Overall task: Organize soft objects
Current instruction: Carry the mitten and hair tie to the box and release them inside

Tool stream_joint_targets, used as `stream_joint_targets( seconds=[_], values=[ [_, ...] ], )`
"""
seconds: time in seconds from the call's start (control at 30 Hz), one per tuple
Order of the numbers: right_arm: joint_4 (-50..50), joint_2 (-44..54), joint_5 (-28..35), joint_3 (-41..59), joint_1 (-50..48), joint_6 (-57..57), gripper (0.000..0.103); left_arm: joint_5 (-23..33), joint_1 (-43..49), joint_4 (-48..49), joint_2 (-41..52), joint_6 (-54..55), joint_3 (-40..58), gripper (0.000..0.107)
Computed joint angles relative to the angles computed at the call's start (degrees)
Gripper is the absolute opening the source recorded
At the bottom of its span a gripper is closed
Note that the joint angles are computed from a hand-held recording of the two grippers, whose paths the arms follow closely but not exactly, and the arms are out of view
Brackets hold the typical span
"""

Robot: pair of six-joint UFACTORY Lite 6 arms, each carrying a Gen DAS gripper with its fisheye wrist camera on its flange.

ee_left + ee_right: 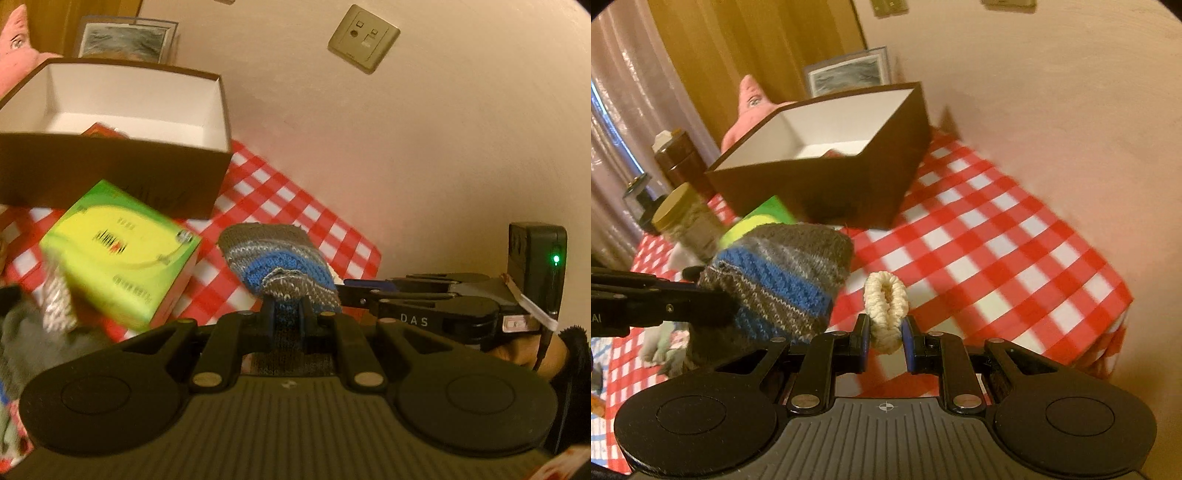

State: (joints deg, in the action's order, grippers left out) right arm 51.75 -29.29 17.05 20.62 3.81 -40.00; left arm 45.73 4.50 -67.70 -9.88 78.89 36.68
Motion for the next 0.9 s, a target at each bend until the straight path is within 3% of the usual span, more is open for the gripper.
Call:
stream_joint_targets(
  seconds=[0.23, 0.5, 0.67, 0.9],
  values=[
    [14.58, 11.28, 2.57, 8.75, -10.08, -23.91, 0.019, -7.06, -8.53, -7.62, 8.06, -0.42, 8.03, 0.010],
    [28.86, 29.59, 4.21, 26.39, -11.50, -42.27, 0.019, -13.58, -10.98, -11.71, 18.19, -2.42, 21.14, 0.010],
    [31.75, 41.49, 5.81, 40.17, -9.34, -44.83, 0.019, -18.08, -10.44, -11.00, 25.87, -6.00, 31.85, 0.010],
    [26.49, 57.25, 7.40, 60.87, -5.41, -38.13, 0.019, -22.57, -8.46, -0.40, 38.87, -18.83, 50.10, 0.010]
  ],
)
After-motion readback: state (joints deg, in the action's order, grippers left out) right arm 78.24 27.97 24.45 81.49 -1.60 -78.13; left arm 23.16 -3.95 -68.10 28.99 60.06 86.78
